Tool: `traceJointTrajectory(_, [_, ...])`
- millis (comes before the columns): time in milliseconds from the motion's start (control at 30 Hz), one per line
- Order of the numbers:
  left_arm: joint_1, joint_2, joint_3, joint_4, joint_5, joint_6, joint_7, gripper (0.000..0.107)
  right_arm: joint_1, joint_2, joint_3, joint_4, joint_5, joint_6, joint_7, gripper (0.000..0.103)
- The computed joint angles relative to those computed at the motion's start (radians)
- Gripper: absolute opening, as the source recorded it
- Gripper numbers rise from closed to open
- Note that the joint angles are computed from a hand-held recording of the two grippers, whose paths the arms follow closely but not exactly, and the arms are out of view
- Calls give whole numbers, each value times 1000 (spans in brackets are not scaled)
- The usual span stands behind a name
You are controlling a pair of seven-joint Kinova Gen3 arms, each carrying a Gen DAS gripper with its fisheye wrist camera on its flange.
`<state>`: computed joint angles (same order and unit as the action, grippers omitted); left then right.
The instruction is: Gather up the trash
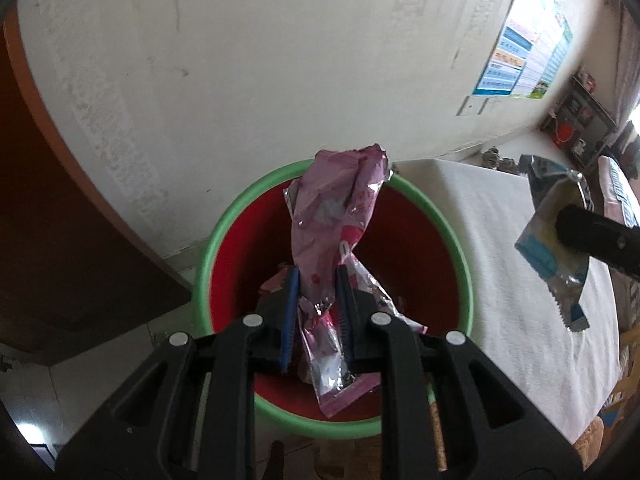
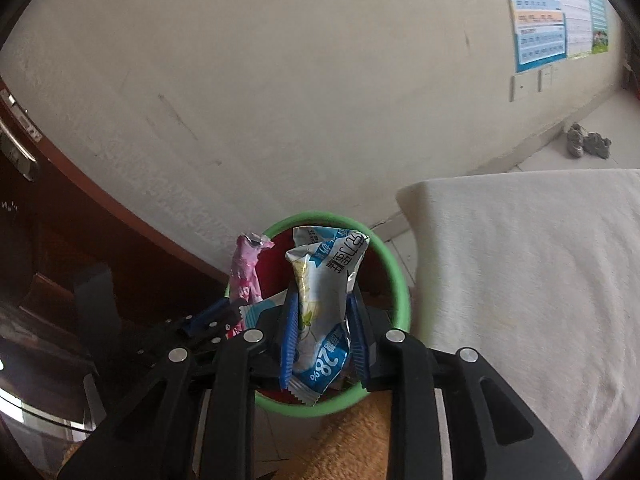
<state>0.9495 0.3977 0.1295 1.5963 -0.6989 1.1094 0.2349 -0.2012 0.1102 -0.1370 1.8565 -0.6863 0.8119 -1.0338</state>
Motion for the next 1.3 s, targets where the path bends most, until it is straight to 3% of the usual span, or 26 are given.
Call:
traceJointTrajectory(67, [-4, 4, 0, 1, 10, 9, -2, 19, 0, 12, -4, -2, -13, -4, 15, 28])
traceJointTrajectory(100, [-1, 7, 0, -2, 12, 20, -2, 24, 2, 15, -5, -1, -22, -6, 23, 35])
traceJointTrajectory(133, [-1, 14, 1, -10, 14, 29, -8, 35, 9, 25, -5, -5, -35, 0, 36, 55])
traceJointTrajectory(167, [4, 20, -1, -15, 13, 46, -8, 43, 17, 25, -4, -1, -51, 0, 46, 64])
traceJointTrajectory(200, [10, 26, -4, -23, 8, 59, -4, 54, 25, 20, -3, 8, -67, -11, 62, 68])
traceJointTrajectory(267, [23, 20, -8, -21, -9, 55, 18, 56, 35, 4, 4, 19, -71, -26, 77, 68])
traceJointTrajectory(333, [40, 17, -12, -26, -42, 49, 46, 73, 37, -19, 15, 27, -50, -38, 57, 70])
traceJointTrajectory(400, [61, 11, -17, -23, -96, 21, 86, 78, 42, -61, 34, 45, -19, -69, 20, 77])
traceJointTrajectory(500, [78, 29, -16, -59, -163, -4, 91, 93, 62, -163, 74, 118, 10, -161, -18, 84])
traceJointTrajectory(600, [99, 60, -21, -116, -231, -48, 60, 97, 86, -272, 113, 200, 88, -271, -107, 95])
traceJointTrajectory(733, [132, 145, -36, -288, -268, -44, -86, 97, 137, -368, 156, 252, 228, -358, -229, 96])
traceJointTrajectory(867, [199, 235, -93, -473, -325, -39, -191, 97, 260, -472, 109, 316, 390, -518, -315, 96])
traceJointTrajectory(1000, [277, 307, -172, -619, -371, -39, -203, 97, 400, -529, 45, 377, 504, -673, -363, 96])
traceJointTrajectory(1067, [302, 337, -201, -680, -367, -36, -207, 97, 484, -523, 18, 387, 543, -691, -392, 96])
traceJointTrajectory(1133, [308, 377, -212, -773, -328, -5, -257, 98, 531, -500, 10, 368, 574, -644, -440, 96])
traceJointTrajectory(1200, [313, 418, -217, -865, -291, 51, -315, 98, 514, -496, 52, 365, 570, -626, -462, 96])
traceJointTrajectory(1300, [333, 456, -253, -944, -257, 101, -366, 98, 417, -525, 153, 419, 583, -714, -474, 96])
